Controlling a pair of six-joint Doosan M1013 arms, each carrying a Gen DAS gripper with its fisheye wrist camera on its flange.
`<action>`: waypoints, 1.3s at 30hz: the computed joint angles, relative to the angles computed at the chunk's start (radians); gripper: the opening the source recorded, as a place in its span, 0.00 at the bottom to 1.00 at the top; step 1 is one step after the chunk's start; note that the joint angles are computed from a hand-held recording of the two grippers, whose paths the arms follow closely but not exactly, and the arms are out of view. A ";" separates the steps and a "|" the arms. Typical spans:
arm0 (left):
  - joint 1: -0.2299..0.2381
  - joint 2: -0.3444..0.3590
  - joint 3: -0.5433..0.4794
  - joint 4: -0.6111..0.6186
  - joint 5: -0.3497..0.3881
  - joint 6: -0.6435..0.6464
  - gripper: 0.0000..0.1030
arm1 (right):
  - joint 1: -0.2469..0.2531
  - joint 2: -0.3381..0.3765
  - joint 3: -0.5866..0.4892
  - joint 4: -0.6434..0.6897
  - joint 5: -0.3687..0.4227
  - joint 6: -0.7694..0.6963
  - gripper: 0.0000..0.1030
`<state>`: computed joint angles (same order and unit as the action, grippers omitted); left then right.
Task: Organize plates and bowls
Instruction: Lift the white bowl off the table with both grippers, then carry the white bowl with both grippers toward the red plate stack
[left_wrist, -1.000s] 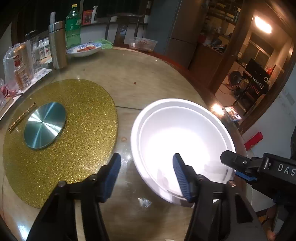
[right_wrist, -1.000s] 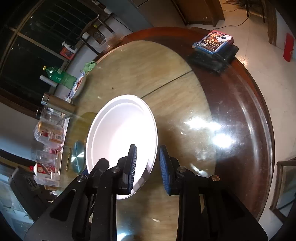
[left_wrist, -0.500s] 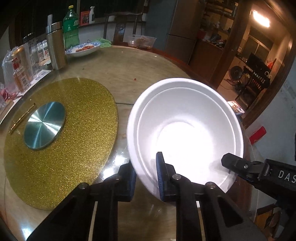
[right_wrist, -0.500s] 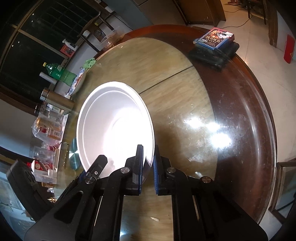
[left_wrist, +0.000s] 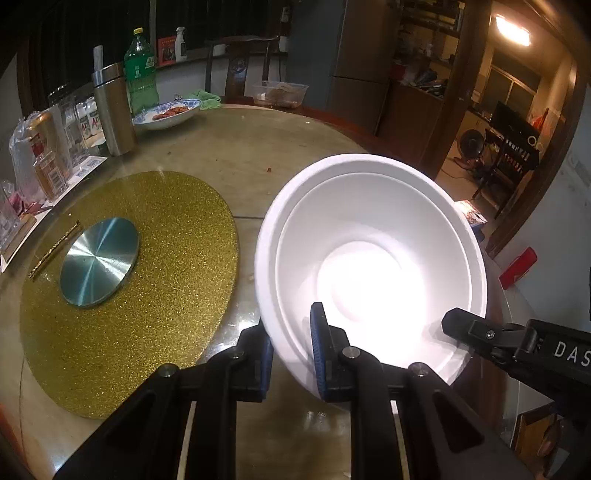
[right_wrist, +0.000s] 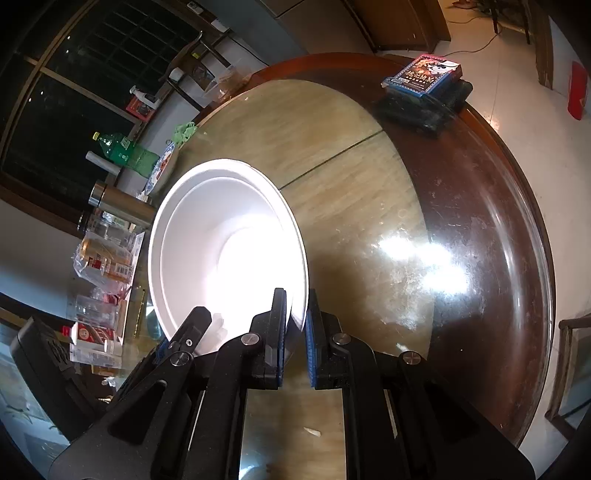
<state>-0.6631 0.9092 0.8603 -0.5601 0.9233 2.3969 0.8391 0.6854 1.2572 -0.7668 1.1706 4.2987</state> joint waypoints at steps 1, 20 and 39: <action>0.000 -0.002 0.003 0.001 -0.003 0.002 0.16 | 0.001 0.000 -0.001 0.000 0.001 0.000 0.09; 0.003 -0.051 0.083 -0.072 -0.075 0.112 0.16 | 0.032 0.004 -0.032 -0.028 0.092 0.003 0.09; 0.023 -0.128 0.193 -0.107 -0.208 0.175 0.16 | 0.060 0.034 -0.092 -0.129 0.105 -0.041 0.09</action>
